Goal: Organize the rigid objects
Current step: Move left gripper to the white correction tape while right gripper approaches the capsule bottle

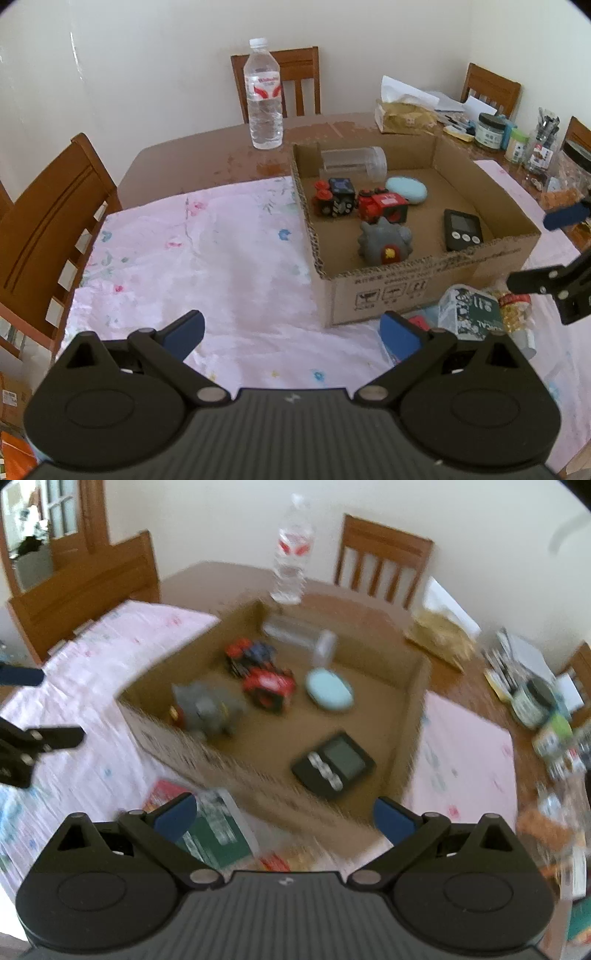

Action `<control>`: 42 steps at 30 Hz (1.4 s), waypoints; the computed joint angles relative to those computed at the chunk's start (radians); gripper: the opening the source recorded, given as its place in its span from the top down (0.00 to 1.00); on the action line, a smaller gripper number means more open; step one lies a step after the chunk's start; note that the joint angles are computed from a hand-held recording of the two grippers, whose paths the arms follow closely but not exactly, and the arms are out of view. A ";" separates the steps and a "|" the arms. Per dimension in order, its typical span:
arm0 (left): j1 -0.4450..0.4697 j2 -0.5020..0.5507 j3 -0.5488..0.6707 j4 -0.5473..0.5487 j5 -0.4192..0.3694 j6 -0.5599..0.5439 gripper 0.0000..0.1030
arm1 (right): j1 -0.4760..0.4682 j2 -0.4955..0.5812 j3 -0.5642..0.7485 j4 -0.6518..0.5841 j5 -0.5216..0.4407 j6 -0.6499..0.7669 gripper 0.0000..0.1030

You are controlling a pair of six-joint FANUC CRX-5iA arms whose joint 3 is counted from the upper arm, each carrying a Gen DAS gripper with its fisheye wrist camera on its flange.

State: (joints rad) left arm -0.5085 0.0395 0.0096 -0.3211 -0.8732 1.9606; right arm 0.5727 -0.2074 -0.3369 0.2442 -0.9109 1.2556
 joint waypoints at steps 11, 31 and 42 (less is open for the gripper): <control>-0.018 0.021 -0.005 0.056 -0.005 -0.073 0.02 | -0.019 0.026 -0.041 -0.035 -0.039 -0.092 0.00; -0.016 0.037 -0.026 0.162 -0.007 -0.244 0.02 | -0.047 0.000 -0.128 0.081 -0.127 -0.214 0.00; 0.020 0.027 -0.121 0.406 0.087 -0.552 0.02 | -0.076 -0.004 -0.115 0.002 -0.128 -0.159 0.00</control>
State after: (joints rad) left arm -0.4883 0.0663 -0.1117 0.0844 -0.7862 1.4082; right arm 0.4968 -0.2111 -0.4523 0.2463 -1.0385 1.0970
